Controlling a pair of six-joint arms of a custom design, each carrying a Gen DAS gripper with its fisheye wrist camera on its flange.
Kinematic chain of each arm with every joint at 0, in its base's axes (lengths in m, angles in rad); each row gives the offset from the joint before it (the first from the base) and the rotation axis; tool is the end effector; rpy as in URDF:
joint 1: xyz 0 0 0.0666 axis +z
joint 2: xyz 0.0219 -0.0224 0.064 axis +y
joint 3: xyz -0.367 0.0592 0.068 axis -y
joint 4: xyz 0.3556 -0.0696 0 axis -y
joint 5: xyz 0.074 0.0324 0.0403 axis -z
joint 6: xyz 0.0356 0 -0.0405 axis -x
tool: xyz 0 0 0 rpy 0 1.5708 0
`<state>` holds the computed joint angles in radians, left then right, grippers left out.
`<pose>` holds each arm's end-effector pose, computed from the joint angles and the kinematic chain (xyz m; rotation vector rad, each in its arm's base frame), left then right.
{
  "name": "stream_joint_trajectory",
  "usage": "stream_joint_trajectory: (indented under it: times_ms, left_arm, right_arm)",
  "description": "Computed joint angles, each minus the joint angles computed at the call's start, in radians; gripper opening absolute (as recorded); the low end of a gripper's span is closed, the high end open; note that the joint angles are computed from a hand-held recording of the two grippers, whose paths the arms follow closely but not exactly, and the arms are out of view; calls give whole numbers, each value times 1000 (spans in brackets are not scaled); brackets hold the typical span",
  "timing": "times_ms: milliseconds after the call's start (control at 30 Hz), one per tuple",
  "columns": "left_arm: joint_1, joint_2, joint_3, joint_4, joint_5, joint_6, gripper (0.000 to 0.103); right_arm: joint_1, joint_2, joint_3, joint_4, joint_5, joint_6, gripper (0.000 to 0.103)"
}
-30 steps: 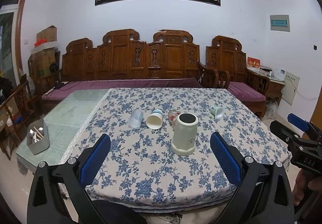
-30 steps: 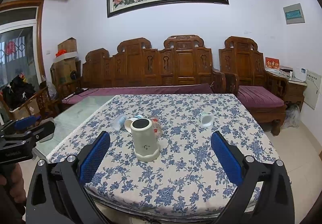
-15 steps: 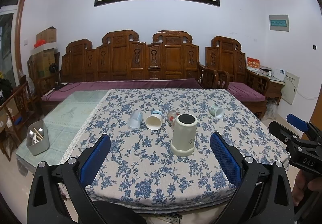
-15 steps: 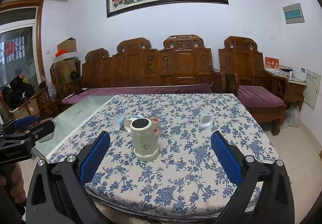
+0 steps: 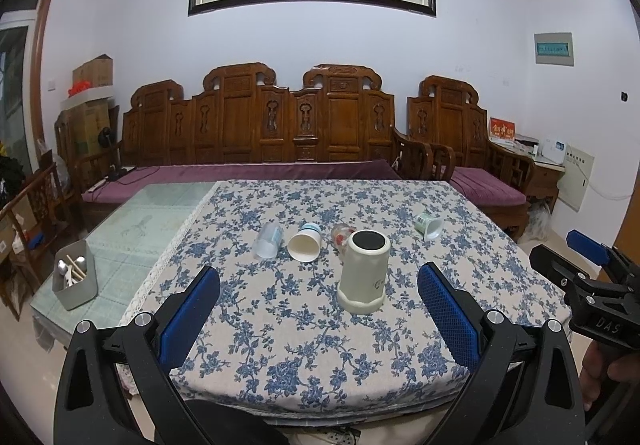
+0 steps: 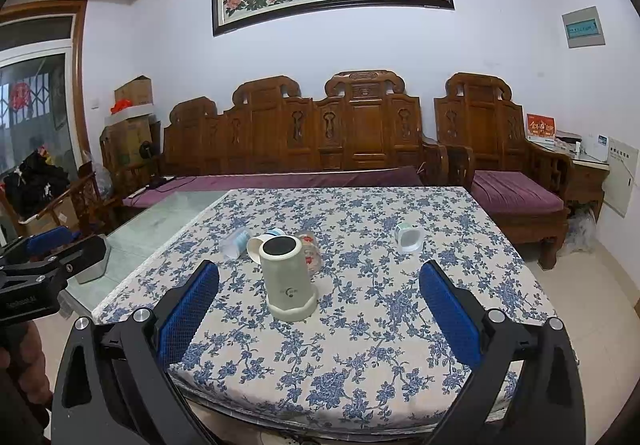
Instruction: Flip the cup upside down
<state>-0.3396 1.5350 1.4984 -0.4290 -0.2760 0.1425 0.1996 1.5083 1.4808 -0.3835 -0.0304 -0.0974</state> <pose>0.5016 -0.1674 0.4380 0.0265 2.0174 -0.0248 0.5122 0.1043 0.4474 -0.1213 1.9847 0.2226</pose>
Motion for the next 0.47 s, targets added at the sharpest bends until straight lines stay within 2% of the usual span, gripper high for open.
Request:
stream_joint_trajectory:
  times_ms: [467]
  left_arm:
    - [-1,0,-1,3,1,0,95]
  right_arm:
    - [-1,0,-2,5,-1,1,101]
